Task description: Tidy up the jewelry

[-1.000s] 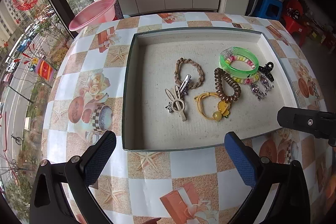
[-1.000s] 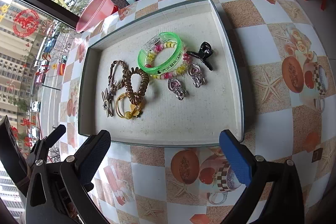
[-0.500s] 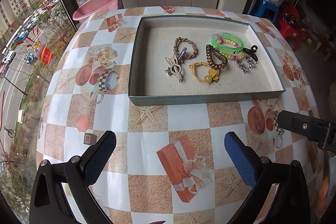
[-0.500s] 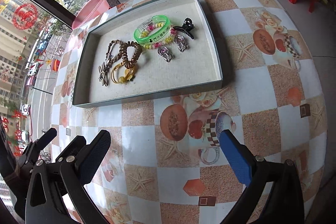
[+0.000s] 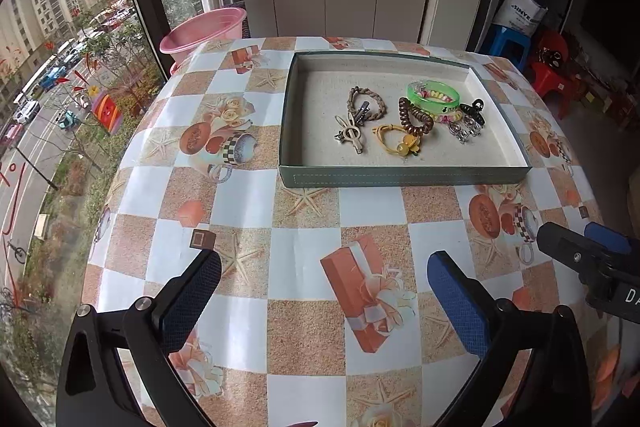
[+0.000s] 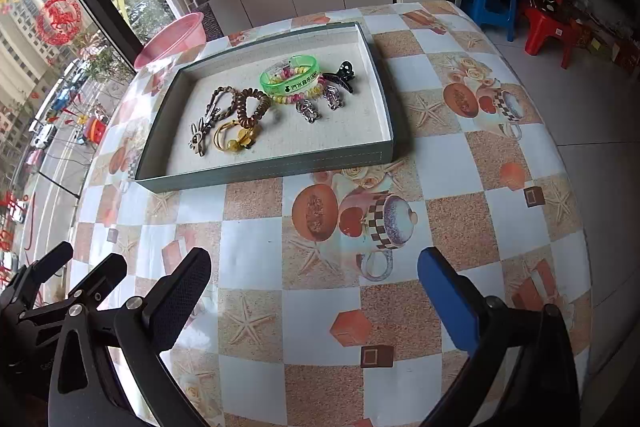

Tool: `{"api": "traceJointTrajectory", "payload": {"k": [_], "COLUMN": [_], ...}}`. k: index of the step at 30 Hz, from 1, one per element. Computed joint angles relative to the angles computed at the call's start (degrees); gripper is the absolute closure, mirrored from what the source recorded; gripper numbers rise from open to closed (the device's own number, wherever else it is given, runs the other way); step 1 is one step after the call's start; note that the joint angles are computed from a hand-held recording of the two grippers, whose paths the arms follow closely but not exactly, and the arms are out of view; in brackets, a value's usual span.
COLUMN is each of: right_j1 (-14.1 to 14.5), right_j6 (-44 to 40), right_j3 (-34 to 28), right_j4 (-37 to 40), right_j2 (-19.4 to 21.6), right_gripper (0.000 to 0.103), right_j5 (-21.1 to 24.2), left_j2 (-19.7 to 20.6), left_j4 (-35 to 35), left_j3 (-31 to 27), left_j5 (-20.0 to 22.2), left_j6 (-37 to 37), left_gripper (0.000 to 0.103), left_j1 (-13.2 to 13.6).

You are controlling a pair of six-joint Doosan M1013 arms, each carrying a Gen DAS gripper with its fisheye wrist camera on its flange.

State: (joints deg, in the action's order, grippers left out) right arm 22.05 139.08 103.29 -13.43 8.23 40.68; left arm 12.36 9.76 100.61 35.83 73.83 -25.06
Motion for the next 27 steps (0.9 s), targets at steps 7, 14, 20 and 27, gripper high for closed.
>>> {"api": "traceJointTrajectory", "payload": {"k": [7,14,20,27], "right_j1": [3.0,4.2,5.3,5.7], "right_j6": [10.1,16.0,19.3,20.4], "right_j3": [1.0,1.5,1.4,1.3], "right_j4": [-13.7,-20.5,-25.7,-27.1], "right_j2": [-0.3,-0.1,0.2,0.4], "right_gripper": [0.0,0.0,0.0,0.0], "right_j5": [-0.3,0.8,1.7,2.0], "left_j2": [-0.3,-0.8,-0.8,-1.3], "left_j4": [0.6,2.1,3.8,5.9], "left_j3": [1.0,2.6,3.2,3.9], "left_j5": [-1.6,-4.8,-5.8,-6.7], "left_j6": [-1.8,-2.5,-3.9,-5.5], "left_gripper": [0.0,0.0,0.0,0.0], "left_j1": [0.5,0.5,0.3,0.1]}}
